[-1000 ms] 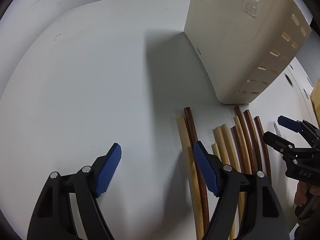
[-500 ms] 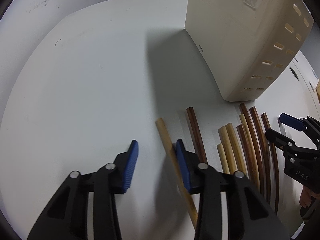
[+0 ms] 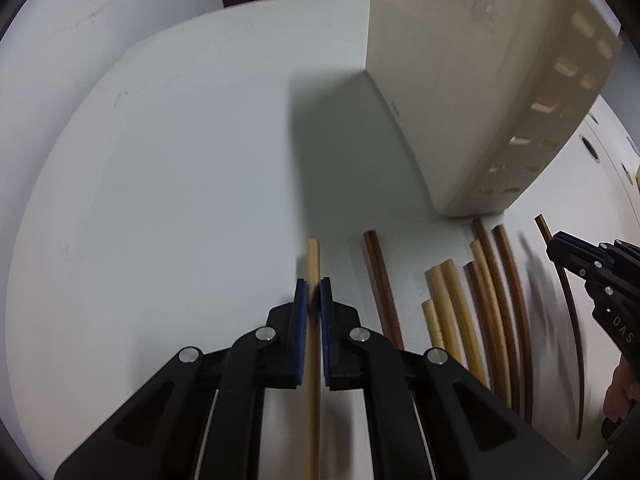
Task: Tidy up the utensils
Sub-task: 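Close both tools on their chopsticks and lift them upright, then carry both upright chopsticks over the cream holder and lower them in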
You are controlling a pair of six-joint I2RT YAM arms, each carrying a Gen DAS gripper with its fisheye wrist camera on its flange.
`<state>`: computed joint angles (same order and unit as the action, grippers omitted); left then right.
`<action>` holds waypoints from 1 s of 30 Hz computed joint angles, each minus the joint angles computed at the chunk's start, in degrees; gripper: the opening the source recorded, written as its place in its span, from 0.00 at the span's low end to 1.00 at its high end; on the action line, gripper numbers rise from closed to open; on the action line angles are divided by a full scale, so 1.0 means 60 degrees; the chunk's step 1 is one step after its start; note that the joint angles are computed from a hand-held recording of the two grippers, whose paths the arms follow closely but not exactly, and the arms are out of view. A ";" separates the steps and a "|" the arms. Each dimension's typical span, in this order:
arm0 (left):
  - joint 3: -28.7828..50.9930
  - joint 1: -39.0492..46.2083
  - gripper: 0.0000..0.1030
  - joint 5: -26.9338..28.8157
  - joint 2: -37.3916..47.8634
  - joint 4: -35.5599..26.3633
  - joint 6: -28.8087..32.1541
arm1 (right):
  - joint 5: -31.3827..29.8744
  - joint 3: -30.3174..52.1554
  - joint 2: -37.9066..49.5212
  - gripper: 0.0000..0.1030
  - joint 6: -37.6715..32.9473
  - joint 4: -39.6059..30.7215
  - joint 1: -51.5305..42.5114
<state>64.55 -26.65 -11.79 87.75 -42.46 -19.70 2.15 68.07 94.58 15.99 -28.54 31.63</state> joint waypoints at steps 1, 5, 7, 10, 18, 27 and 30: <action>-0.0040 -0.0181 0.06 -0.0105 -0.0289 -0.0097 -0.0132 | -0.0035 -0.0080 -0.0226 0.06 0.0033 0.0074 -0.0014; 0.0082 -0.0656 0.06 -0.0611 -0.1153 -0.0200 -0.0348 | 0.0082 -0.0321 -0.1032 0.06 0.0146 0.0317 0.0086; 0.0175 -0.0916 0.06 -0.0866 -0.1437 -0.0244 -0.0436 | 0.0271 -0.0473 -0.1491 0.06 0.0136 0.0466 0.0217; 0.0251 -0.1318 0.06 -0.1258 -0.1906 -0.0184 -0.0632 | 0.0621 -0.0589 -0.2024 0.06 0.0111 0.0616 0.0455; 0.0506 -0.1853 0.06 -0.1848 -0.2421 0.0405 -0.0740 | 0.0236 -0.0272 -0.2611 0.06 -0.0534 0.1109 -0.0175; 0.0597 -0.2439 0.06 -0.2420 -0.2603 0.1992 -0.0391 | 0.0160 0.0632 -0.2745 0.06 -0.0698 0.1338 -0.0057; 0.0613 -0.2560 0.06 -0.2542 -0.2629 0.2628 -0.0164 | 0.0354 0.0803 -0.2710 0.06 -0.0843 0.1525 0.0001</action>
